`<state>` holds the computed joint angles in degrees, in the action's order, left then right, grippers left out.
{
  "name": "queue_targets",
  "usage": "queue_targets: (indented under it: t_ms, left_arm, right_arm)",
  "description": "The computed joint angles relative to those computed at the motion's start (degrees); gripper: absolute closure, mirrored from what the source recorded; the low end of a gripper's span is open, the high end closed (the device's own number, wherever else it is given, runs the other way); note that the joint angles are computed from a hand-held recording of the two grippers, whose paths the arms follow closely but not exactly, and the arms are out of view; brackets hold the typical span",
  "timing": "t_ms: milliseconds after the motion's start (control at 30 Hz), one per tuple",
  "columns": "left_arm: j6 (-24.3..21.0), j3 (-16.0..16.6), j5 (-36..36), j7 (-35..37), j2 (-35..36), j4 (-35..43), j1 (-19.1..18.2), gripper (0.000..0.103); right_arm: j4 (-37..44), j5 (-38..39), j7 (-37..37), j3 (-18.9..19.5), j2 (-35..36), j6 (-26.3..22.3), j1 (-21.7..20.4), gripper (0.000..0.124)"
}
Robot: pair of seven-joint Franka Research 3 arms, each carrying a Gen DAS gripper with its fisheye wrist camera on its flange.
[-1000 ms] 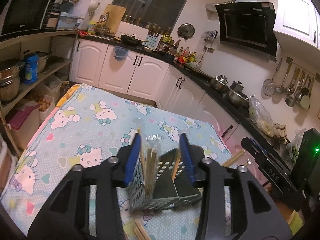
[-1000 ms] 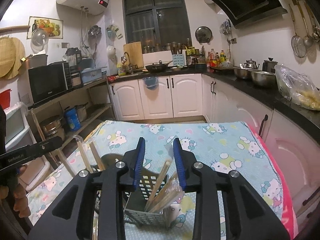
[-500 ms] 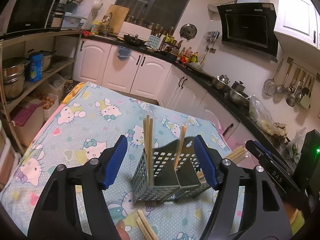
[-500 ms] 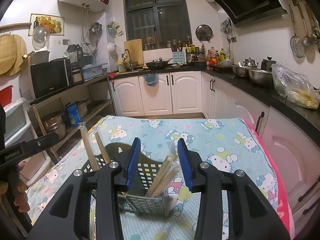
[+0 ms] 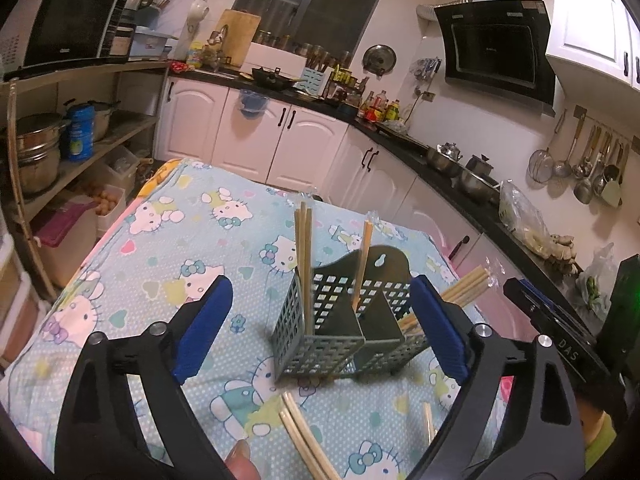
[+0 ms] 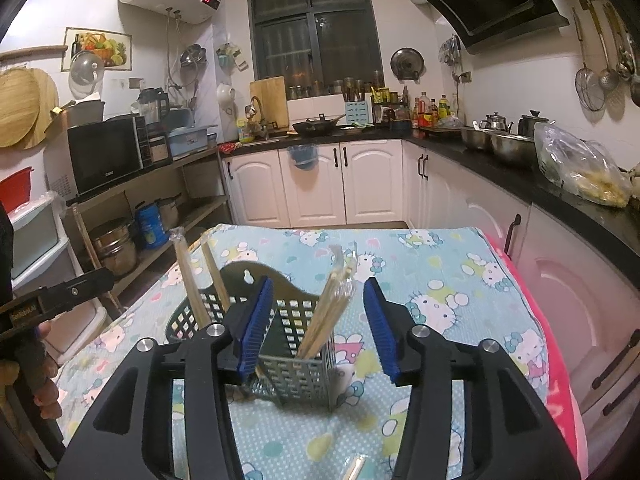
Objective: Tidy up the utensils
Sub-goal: 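Withdraw both open tools from the caddy toward the remaining chopsticks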
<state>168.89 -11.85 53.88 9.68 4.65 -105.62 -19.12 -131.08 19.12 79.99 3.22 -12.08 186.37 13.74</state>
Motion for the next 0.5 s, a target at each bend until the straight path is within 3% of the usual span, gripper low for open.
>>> queue_targets:
  t_ms: [100, 500]
  left_arm:
    - [0.6, -0.1, 0.3, -0.8, -0.8, -1.3, 0.0, 0.016]
    - [1.3, -1.8, -0.4, -2.2, -3.4, -6.4, 0.7, 0.016]
  right_arm:
    - [-1.8, 0.2, -0.5, -0.6, -1.5, 0.0, 0.9, 0.075]
    - [-8.1, -0.4, -0.6, 0.7, -7.0, -2.0, 0.5, 0.07]
